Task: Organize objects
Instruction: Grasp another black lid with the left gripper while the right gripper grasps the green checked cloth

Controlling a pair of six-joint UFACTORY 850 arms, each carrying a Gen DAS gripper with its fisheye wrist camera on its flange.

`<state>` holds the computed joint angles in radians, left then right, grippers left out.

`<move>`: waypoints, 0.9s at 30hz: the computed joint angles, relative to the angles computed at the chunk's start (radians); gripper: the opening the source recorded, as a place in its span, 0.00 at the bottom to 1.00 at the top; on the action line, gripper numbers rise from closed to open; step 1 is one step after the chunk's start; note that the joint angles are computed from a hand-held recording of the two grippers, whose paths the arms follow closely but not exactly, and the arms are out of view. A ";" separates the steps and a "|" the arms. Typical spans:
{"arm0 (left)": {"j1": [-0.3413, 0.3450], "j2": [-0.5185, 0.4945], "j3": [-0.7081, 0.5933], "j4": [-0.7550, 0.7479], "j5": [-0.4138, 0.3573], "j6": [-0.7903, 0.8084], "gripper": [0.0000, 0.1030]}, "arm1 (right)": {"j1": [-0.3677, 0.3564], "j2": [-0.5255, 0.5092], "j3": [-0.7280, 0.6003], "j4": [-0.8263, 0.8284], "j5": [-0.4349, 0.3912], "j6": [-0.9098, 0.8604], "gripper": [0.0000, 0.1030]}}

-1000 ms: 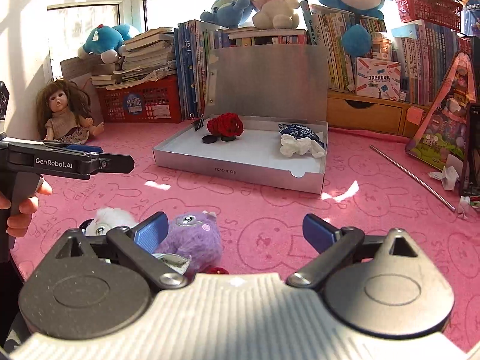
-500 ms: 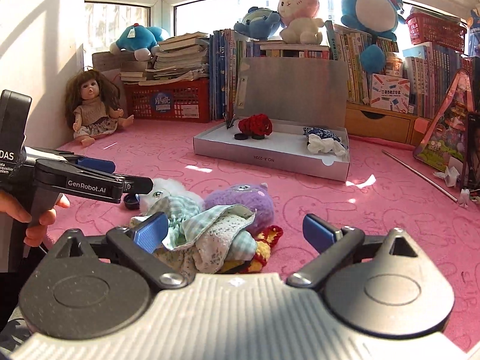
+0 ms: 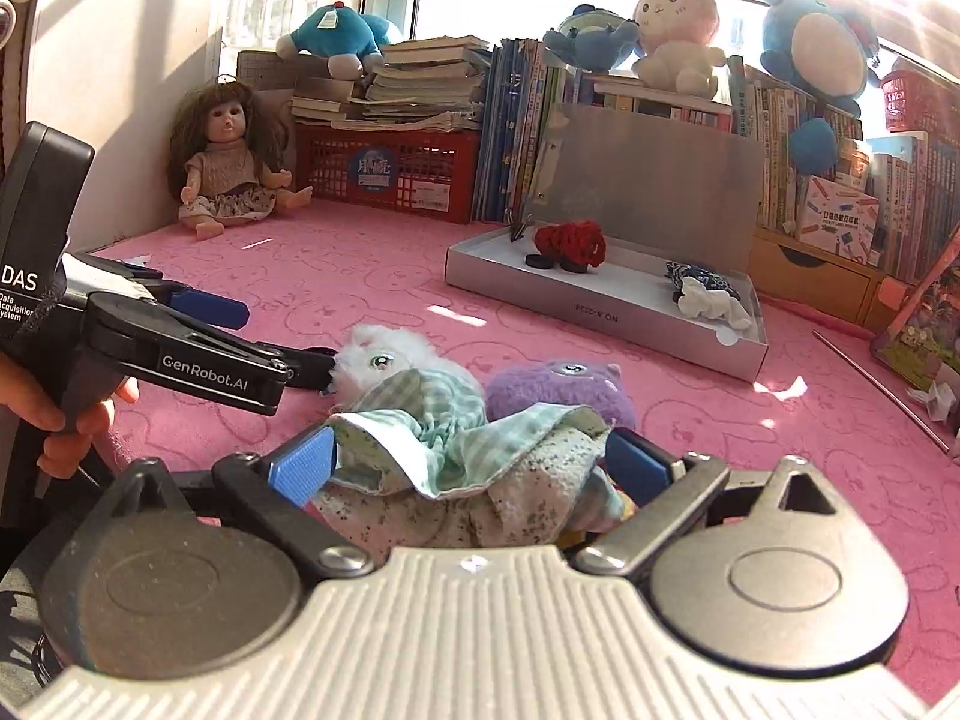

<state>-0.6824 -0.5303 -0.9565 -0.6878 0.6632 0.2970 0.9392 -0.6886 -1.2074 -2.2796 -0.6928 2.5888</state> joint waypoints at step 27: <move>-0.005 -0.038 -0.035 0.036 -0.007 -0.010 0.55 | 0.006 -0.030 -0.037 0.054 0.018 -0.074 0.66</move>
